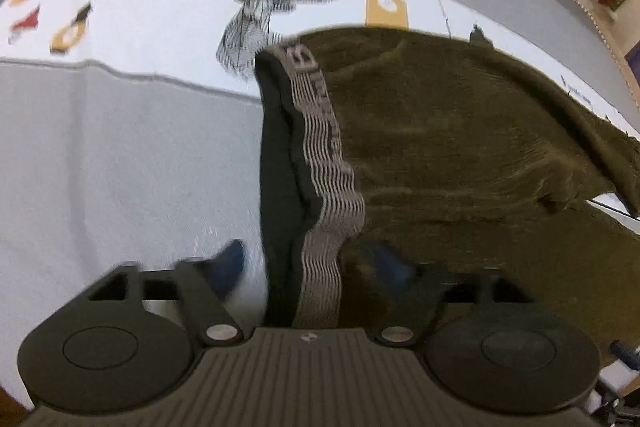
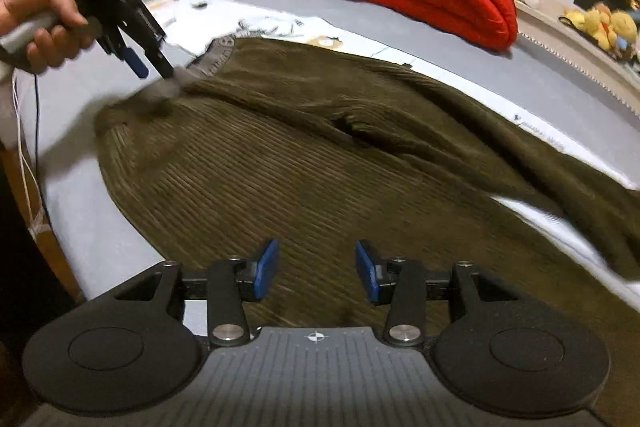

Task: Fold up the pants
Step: 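Grasp the grey waistband edge with the left gripper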

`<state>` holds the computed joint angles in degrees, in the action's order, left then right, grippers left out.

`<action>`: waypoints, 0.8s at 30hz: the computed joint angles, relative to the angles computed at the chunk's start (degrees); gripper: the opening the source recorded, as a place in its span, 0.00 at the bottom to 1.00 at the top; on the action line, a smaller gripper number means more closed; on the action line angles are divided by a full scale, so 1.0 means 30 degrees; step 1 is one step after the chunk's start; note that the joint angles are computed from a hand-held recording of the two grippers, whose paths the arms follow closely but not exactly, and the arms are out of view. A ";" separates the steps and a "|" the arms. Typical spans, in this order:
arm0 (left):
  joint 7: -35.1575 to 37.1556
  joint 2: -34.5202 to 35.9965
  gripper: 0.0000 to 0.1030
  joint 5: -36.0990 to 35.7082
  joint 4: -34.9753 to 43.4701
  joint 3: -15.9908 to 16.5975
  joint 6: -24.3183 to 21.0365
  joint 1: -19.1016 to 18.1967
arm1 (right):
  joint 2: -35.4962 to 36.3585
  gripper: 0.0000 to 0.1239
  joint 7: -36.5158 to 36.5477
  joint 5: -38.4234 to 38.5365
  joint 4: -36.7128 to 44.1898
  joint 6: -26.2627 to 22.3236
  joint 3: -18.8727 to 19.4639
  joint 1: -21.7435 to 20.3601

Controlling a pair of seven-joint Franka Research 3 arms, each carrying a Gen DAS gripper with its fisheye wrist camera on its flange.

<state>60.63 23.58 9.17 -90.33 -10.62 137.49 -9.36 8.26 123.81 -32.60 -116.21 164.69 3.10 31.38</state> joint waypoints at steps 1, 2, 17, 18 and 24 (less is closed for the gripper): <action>-0.0477 -0.0238 0.82 0.0111 -0.0731 0.0126 0.1013 -0.0023 | 0.0187 0.40 0.0325 0.0476 -0.0032 -0.0009 0.0058 -0.0023; -0.1016 -0.0372 0.82 0.0025 -0.1356 0.0190 0.1881 0.0025 | 0.0248 0.40 0.0313 0.0938 -0.0087 -0.0387 0.0198 0.0048; 0.0211 0.2649 0.87 -0.1420 0.1850 -0.0287 0.0109 0.0361 | 0.1173 0.49 -0.4297 0.2269 0.0187 -0.1863 0.0435 0.0914; 0.0267 0.2746 0.87 -0.1350 0.1991 -0.0275 0.0063 0.0312 | 0.1188 0.49 -0.4385 0.2516 0.0199 -0.1847 0.0467 0.0880; 0.0651 0.3009 0.85 -0.1339 0.2313 -0.0347 0.0117 0.0180 | 0.1804 0.26 -0.5637 0.3147 0.0456 -0.0964 0.0400 0.0941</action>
<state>62.58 32.60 5.15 -83.39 -11.66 137.84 -8.82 13.67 106.91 -23.16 -114.84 161.79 4.30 34.20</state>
